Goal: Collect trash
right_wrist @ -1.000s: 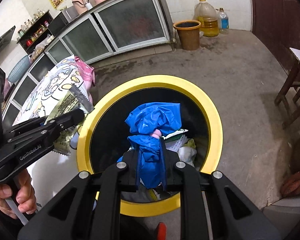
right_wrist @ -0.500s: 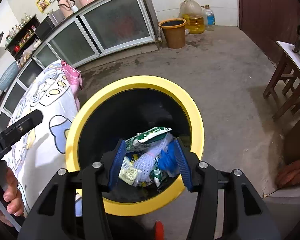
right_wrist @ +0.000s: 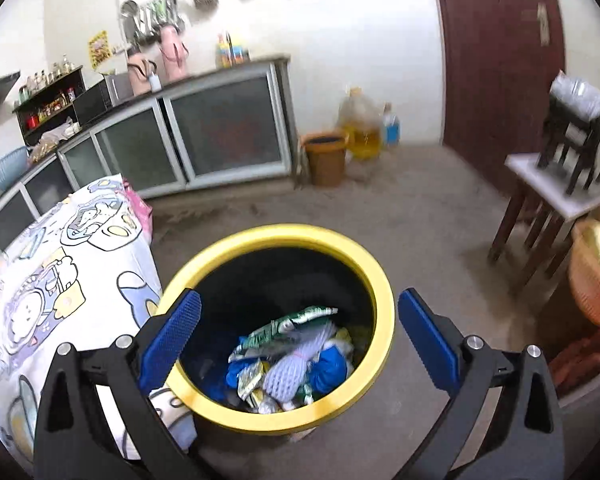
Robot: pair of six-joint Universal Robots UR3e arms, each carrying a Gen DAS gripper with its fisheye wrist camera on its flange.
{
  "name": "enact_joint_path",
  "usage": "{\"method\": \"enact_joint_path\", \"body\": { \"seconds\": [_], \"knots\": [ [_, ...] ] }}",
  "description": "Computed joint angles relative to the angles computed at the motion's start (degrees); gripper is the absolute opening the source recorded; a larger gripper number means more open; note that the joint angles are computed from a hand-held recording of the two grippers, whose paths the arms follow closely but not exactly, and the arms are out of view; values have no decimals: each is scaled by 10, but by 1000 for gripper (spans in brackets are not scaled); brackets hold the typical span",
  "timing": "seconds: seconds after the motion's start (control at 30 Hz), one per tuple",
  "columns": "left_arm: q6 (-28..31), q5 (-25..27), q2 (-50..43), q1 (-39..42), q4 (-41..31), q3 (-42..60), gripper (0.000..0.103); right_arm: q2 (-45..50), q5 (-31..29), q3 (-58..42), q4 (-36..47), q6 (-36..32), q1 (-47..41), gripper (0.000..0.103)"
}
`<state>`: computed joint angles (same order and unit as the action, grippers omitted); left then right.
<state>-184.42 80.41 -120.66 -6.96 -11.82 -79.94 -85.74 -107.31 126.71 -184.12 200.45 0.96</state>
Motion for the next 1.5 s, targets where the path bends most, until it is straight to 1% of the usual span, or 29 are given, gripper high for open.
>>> {"method": "enact_joint_path", "body": {
  "seconds": [0.03, 0.1, 0.13, 0.2, 0.23, 0.3, 0.33, 0.37, 0.4, 0.43, 0.47, 0.5, 0.57, 0.63, 0.67, 0.73, 0.8, 0.83, 0.93, 0.97, 1.03, 1.17, 1.23, 1.37, 1.5],
  "knots": [
    [-2, 4, 37, 14, 38, -59, 95, 12, -36, -9, -20, 4, 37, 95],
    [-2, 20, 111, 41, 102, -169, 95, 25, -82, -28, -42, 12, 94, 95],
    [-3, 22, 143, 59, 122, -214, 95, 38, -115, -48, -47, 19, 136, 95],
    [-21, 34, 211, 90, 163, -306, 95, 58, -152, -73, -69, 29, 187, 95],
    [-34, 21, 256, 117, 171, -357, 95, 70, -167, -84, -87, 27, 214, 95],
    [-37, -13, 323, 164, 156, -421, 95, 105, -215, -133, -93, 13, 276, 95],
    [-36, -8, 356, 183, 143, -448, 95, 125, -233, -158, -97, 7, 306, 95],
    [-28, 20, 389, 189, 134, -476, 95, 136, -242, -175, -96, 7, 321, 95],
    [-20, 37, 409, 194, 135, -496, 95, 147, -250, -188, -98, 6, 339, 95],
    [-18, 85, 430, 188, 135, -516, 95, 156, -256, -199, -102, 3, 356, 95],
    [-17, 116, 448, 188, 129, -530, 95, 167, -264, -212, -102, 0, 373, 95],
    [-9, 113, 473, 205, 128, -551, 95, 177, -273, -224, -100, 1, 387, 95],
    [7, 131, 512, 215, 149, -594, 95, 201, -286, -246, -104, -11, 410, 95],
    [27, 170, 535, 199, 143, -612, 95, 222, -304, -264, -100, -19, 427, 95],
    [24, 186, 542, 190, 143, -619, 95, 229, -308, -269, -96, -18, 433, 95],
    [17, 191, 564, 183, 130, -630, 95, 235, -313, -268, -87, -11, 441, 95],
    [16, 170, 583, 191, 114, -639, 95, 245, -323, -275, -71, 0, 448, 95],
    [18, 145, 593, 207, 97, -641, 95, 245, -323, -275, -65, 5, 450, 95],
    [18, 91, 615, 241, 39, -641, 95, 256, -346, -282, -51, 11, 462, 95],
    [18, 83, 610, 247, 38, -645, 95, 255, -343, -281, -48, 12, 462, 95],
    [16, 78, 597, 251, 21, -637, 95, 246, -336, -271, -36, 28, 460, 95],
    [13, 75, 581, 250, 30, -641, 95, 242, -327, -269, -17, 40, 462, 95],
    [8, 84, 571, 242, 37, -638, 95, 242, -326, -272, -14, 43, 462, 95],
    [9, 77, 568, 244, 43, -641, 95, 239, -317, -273, -4, 47, 458, 95],
    [11, 66, 568, 249, 32, -634, 95, 238, -308, -275, 11, 49, 455, 95]
  ]
}}
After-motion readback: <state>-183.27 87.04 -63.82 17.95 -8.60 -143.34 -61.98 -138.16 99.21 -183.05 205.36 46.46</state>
